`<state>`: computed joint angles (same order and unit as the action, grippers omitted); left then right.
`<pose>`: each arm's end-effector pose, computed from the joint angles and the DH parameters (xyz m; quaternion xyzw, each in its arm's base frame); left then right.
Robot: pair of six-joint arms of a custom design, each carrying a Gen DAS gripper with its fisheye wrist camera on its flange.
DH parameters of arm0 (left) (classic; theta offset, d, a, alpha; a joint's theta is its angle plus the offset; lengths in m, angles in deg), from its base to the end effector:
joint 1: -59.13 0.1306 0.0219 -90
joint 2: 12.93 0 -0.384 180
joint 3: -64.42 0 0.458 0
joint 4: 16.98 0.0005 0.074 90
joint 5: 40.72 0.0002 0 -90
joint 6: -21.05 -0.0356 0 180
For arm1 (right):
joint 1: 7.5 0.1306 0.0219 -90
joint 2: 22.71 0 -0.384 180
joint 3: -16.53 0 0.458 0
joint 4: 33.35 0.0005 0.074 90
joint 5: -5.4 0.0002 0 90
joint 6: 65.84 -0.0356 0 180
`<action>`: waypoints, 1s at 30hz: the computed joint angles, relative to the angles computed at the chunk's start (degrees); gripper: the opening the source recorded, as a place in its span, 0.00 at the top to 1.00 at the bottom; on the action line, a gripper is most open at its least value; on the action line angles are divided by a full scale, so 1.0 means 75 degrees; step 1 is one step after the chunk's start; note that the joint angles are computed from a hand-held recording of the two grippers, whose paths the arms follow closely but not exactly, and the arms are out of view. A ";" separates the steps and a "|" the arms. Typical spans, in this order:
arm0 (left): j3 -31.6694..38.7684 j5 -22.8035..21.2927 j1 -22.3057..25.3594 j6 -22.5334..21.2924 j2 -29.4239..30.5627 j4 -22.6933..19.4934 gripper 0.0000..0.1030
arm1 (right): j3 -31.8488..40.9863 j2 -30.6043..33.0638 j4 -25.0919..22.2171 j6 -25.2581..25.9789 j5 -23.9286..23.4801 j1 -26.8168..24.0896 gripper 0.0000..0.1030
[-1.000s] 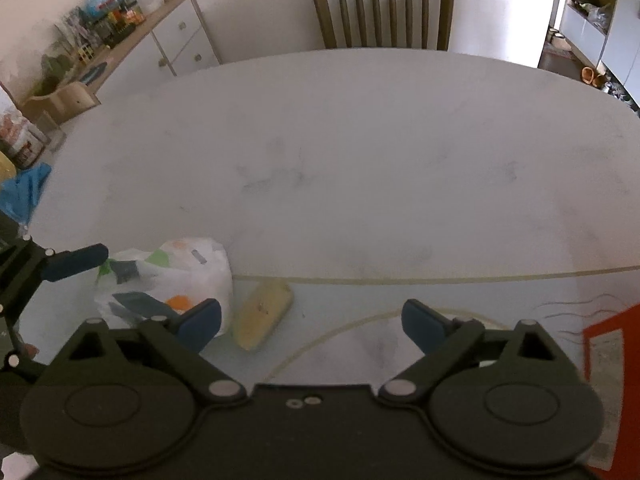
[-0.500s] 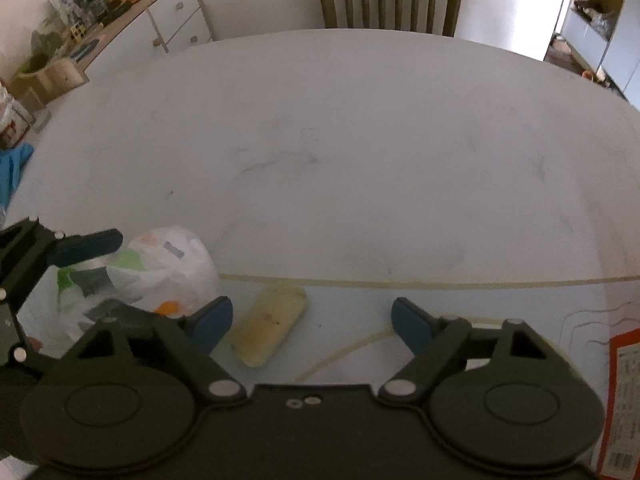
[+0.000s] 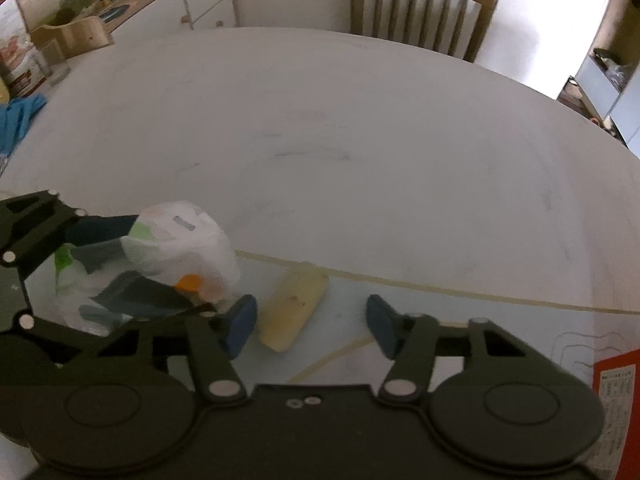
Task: Organize objects
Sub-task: 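Grasp the white snack bag with the left tool while the right tool grasps the beige cylinder, then carry the snack bag and beige cylinder over the shoebox with both tools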
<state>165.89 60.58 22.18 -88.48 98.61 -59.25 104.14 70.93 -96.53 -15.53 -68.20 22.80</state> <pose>0.5391 -0.4149 0.3214 0.4737 0.8147 -0.1407 0.3034 0.4715 0.2633 0.3645 0.1053 0.9682 -0.0125 0.2268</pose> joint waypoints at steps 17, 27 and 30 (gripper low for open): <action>-0.0532 -0.0341 -0.0244 0.1211 -0.0621 -0.0053 0.72 | -0.0337 -0.0649 -0.0043 0.0210 -0.0265 0.0196 0.82; -0.0812 -0.0390 -0.0539 0.2431 -0.1342 -0.0500 0.73 | -0.0908 -0.1814 -0.0255 -0.0023 -0.0368 0.0339 0.82; -0.0862 -0.0370 -0.0651 0.2831 -0.1573 -0.0593 0.73 | -0.1167 -0.2295 -0.0344 -0.0156 -0.0353 0.0425 0.82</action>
